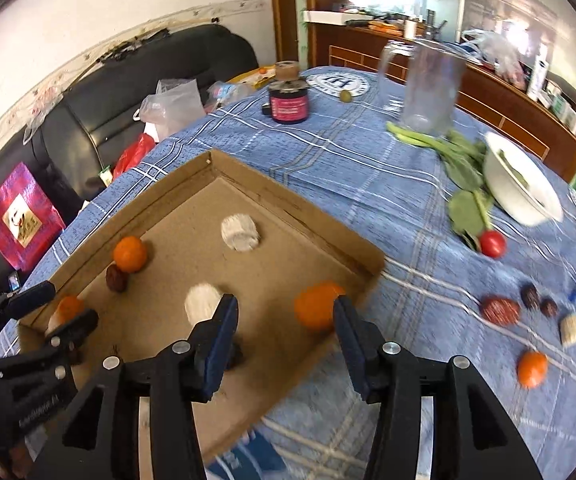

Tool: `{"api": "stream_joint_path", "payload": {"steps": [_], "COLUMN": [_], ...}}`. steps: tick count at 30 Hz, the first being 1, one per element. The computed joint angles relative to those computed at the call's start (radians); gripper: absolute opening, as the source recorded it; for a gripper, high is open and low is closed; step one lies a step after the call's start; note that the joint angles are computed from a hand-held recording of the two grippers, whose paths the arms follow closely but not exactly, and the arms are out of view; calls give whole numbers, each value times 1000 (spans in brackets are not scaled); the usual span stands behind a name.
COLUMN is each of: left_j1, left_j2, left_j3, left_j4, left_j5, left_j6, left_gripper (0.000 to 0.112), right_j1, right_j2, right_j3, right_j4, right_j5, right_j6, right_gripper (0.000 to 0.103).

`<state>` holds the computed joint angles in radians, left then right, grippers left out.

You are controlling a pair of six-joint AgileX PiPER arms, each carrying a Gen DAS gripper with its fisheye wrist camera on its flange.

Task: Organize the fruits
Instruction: 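Grasp a round beige rice cake with the right tool while the left tool grasps an orange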

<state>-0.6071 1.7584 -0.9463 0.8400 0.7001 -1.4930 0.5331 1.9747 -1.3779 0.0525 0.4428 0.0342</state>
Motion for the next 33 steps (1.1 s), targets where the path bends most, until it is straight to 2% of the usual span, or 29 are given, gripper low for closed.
{"api": "stream_joint_path", "payload": {"steps": [10, 15, 20, 28, 33], "left_j1": [-118, -185, -239, -312, -335], "left_j2": [8, 59, 145, 331, 448], "left_j3": [-45, -126, -258, -550, -748], "left_j4": [-21, -38, -89, -192, -262], "left_j5": [52, 83, 107, 176, 236], "left_j6": [-84, -81, -13, 155, 275], "left_gripper": [61, 61, 61, 61, 61], "right_j1": [-97, -195, -347, -645, -771], "right_j2": [-233, -347, -432, -439, -359], "right_j3": [326, 493, 632, 682, 583], "right_j4": [15, 160, 408, 722, 783], "right_j5": [-115, -160, -167, -102, -48], "right_j6": [-39, -212, -501, -938, -1048], "right_gripper": [58, 61, 61, 61, 61]}}
